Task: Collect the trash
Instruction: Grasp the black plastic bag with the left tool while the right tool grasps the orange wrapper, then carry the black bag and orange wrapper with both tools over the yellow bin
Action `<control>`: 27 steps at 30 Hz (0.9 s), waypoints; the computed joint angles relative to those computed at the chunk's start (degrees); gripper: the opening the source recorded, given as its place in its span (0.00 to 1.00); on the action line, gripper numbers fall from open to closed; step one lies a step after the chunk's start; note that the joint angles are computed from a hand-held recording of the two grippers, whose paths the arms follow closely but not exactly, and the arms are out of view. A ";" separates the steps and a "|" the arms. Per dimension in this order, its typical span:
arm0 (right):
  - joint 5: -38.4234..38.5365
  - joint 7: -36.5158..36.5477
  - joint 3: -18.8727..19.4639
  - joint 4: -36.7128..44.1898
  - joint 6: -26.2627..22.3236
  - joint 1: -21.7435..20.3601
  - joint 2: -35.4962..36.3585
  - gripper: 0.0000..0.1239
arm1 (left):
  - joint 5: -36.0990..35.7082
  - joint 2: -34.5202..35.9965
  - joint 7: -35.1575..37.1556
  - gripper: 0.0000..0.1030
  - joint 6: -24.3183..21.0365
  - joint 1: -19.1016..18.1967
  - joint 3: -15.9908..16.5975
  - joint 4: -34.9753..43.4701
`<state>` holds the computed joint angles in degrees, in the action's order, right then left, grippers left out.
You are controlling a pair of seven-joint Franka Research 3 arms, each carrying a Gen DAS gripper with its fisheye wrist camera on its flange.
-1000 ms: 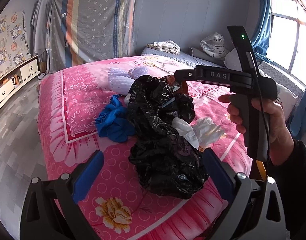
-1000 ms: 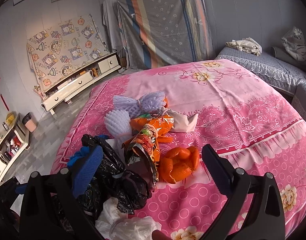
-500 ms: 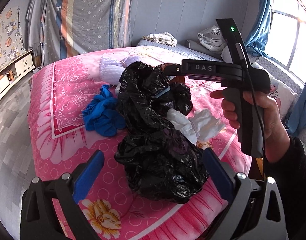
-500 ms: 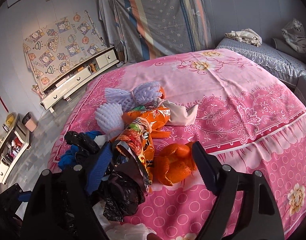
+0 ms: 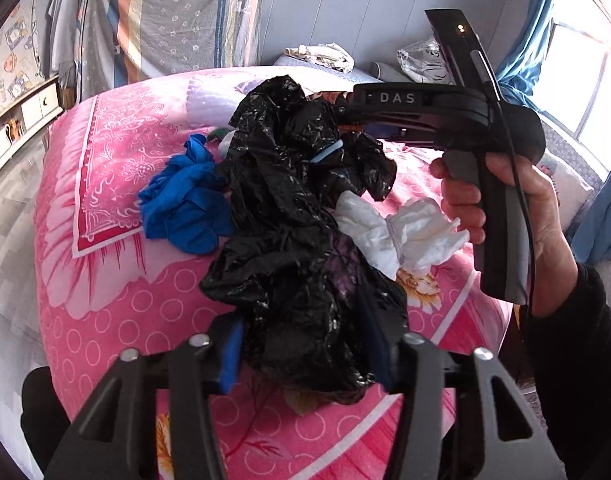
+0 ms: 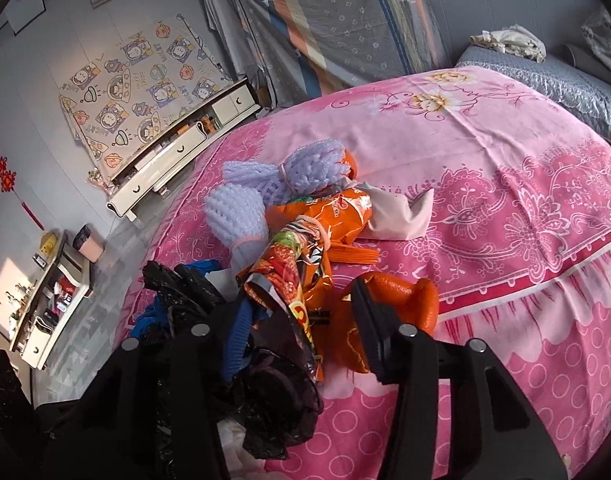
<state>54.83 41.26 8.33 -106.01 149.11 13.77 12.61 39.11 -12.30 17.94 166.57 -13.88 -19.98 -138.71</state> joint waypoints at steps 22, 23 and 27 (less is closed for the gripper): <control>14.37 -5.78 -2.83 -3.25 -8.08 -1.23 -7.89 0.08 | 5.57 -12.00 -8.76 0.19 10.11 11.81 -8.36 -7.03; 14.51 -5.91 -2.95 -3.53 -7.75 -1.03 -8.33 0.08 | 5.42 -12.50 -8.94 0.19 10.36 12.49 -8.89 -7.22; 16.31 -6.76 -3.75 -5.33 -7.24 -0.66 -10.71 0.08 | 5.03 -15.14 -9.77 0.19 10.66 15.40 -11.77 -7.66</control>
<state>71.14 34.50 4.58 -111.35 141.87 13.11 1.91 44.14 -27.44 8.17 177.24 1.52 -31.75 -146.37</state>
